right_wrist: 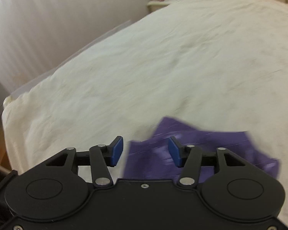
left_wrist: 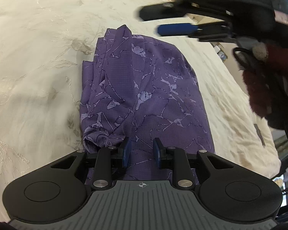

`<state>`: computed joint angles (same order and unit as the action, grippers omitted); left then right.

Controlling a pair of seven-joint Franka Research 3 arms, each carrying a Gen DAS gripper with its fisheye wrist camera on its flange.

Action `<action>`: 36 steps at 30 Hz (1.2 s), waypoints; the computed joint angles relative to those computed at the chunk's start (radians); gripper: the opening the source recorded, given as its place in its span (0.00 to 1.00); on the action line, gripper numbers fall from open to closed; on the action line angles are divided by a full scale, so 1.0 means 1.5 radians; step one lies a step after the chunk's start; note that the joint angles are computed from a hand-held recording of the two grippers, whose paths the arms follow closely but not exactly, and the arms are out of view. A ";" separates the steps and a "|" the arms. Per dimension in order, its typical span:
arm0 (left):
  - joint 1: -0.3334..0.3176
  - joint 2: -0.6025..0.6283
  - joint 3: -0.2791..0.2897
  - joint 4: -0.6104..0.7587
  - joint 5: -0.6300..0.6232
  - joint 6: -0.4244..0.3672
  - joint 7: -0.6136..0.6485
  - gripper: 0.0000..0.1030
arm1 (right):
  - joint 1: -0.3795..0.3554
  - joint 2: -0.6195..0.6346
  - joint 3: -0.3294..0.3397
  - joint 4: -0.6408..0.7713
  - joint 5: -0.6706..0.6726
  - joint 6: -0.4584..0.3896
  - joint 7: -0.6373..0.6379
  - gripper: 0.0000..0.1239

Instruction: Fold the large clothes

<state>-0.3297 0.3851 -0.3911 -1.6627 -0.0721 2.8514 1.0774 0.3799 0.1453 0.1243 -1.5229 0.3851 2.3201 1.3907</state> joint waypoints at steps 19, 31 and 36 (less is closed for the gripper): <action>0.019 -0.022 -0.019 -0.043 -0.012 0.022 -0.019 0.25 | 0.019 0.155 -0.009 0.157 -0.066 -0.093 0.207 0.21; 0.096 -0.044 -0.094 -0.049 -0.202 0.053 0.137 0.83 | -0.071 -0.143 -0.039 -0.225 0.097 0.161 0.139 0.82; 0.036 -0.046 -0.022 -0.038 -0.138 0.031 0.067 0.87 | -0.105 -0.207 -0.061 -0.332 0.051 0.149 0.232 0.82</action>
